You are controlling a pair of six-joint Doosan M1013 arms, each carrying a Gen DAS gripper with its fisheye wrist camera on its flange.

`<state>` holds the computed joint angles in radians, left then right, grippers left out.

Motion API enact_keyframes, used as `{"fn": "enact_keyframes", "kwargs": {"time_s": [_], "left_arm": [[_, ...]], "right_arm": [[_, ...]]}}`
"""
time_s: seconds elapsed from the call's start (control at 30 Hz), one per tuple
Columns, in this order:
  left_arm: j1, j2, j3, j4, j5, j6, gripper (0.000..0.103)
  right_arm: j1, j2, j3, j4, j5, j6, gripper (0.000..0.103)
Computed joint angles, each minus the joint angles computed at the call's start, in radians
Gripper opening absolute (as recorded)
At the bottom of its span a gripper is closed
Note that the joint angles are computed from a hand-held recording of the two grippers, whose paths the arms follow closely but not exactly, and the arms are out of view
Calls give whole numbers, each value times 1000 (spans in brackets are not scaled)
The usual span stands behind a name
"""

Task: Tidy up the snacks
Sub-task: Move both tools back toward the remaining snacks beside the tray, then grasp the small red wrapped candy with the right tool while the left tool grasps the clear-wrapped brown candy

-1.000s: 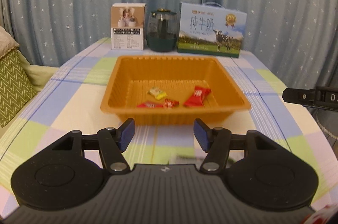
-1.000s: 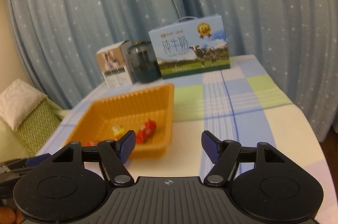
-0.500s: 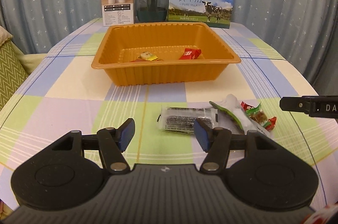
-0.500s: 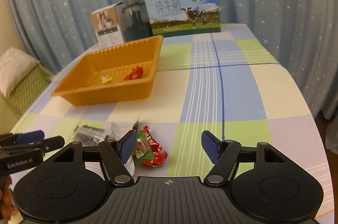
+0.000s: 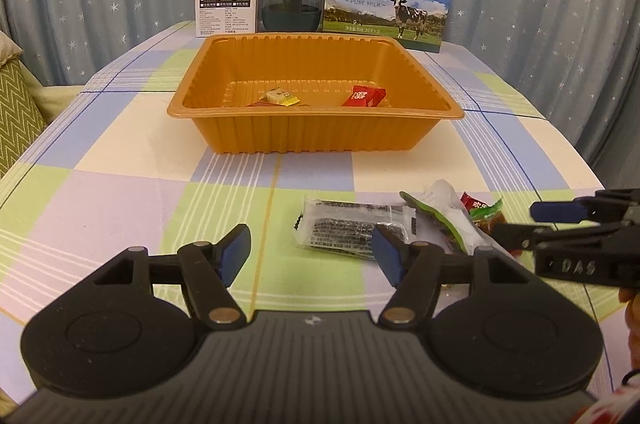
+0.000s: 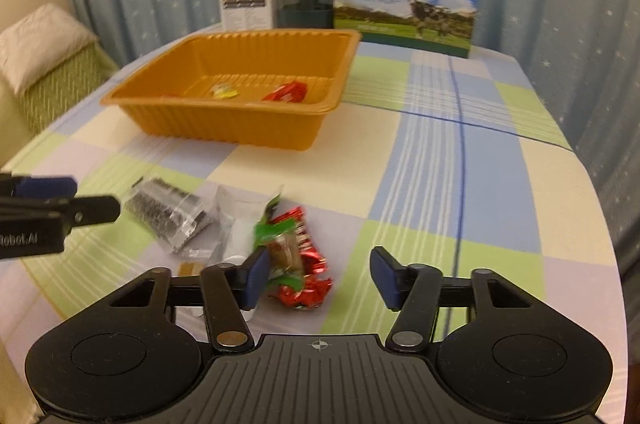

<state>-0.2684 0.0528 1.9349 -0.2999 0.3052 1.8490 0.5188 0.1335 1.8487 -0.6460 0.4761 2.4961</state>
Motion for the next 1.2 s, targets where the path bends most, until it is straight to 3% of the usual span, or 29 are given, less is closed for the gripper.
{"fn": "enact_keyframes", "kwargs": {"time_s": [0.3,0.6,0.87,1.13,1.17,1.2], "left_arm": [[-3,8,-6,-17,13,21,65],[-8,11,-5,-6,20,14,66],[-12,6,1,-73,35,126,66],[-16,2,6,-158,60,269,66],[-17,2,6,-165,63,285,66],[-18,2,6,-173,68,300,66]], "right_arm": [[27,28,-19,-71,18,-54,38],[35,15,-10,-18,77,-51,37],[48,3,-5,-40,142,-33,38],[48,7,-2,-38,137,-55,37],[48,7,-2,-34,133,-58,35],[47,7,-3,-24,129,-68,24]]}}
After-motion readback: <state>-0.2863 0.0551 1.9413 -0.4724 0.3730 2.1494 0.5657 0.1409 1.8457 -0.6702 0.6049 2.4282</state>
